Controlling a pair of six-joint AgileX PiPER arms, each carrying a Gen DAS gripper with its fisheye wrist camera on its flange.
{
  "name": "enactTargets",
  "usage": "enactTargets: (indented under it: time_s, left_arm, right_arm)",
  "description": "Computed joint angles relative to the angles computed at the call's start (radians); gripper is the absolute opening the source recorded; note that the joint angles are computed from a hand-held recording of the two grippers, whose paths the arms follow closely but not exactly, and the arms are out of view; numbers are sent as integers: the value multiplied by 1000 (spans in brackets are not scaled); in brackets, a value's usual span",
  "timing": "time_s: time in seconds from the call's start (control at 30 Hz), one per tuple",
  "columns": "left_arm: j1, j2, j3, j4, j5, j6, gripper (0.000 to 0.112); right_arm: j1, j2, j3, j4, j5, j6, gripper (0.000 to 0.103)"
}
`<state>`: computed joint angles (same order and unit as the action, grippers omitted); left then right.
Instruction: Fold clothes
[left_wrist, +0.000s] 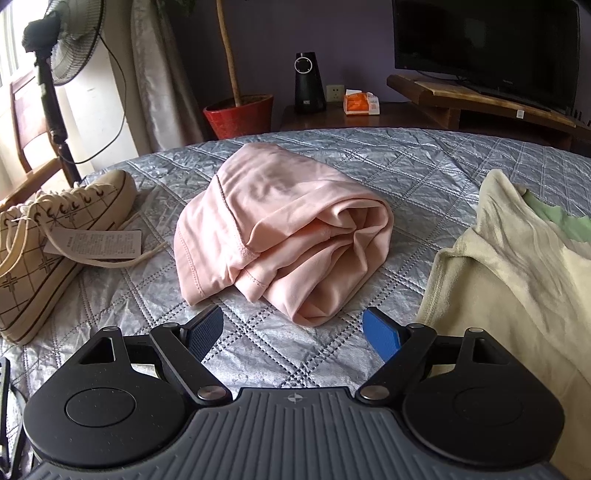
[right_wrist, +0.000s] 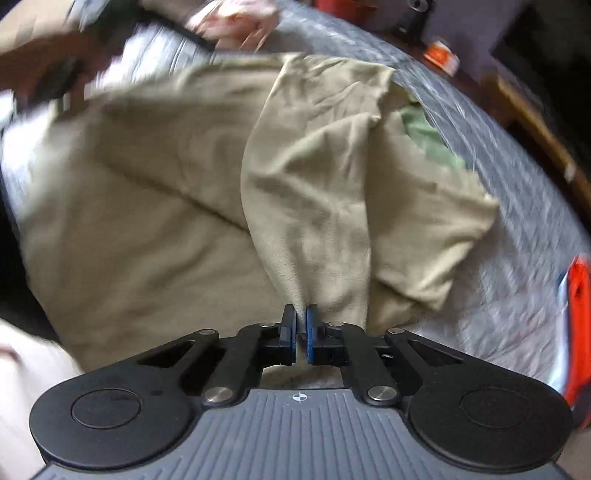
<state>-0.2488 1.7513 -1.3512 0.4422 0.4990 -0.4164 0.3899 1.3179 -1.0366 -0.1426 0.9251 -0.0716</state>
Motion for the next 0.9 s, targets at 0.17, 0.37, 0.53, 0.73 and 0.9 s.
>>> enactTargets:
  time_s: [0.17, 0.37, 0.53, 0.73, 0.9]
  left_arm:
    - [-3, 1, 0, -1, 1, 8, 87]
    - [-6, -1, 3, -2, -2, 13, 87]
    - [-1, -1, 2, -6, -1, 11, 87]
    - [-5, -1, 4, -6, -1, 21, 87]
    - [-1, -1, 4, -8, 1, 24, 87]
  right_arm:
    - [-78, -56, -66, 209, 101, -39, 6]
    - [-61, -18, -109, 246, 195, -35, 45]
    - [-125, -48, -79, 292, 43, 23, 68]
    - [82, 57, -81, -13, -14, 74, 66]
    - [76, 100, -60, -119, 23, 93, 78]
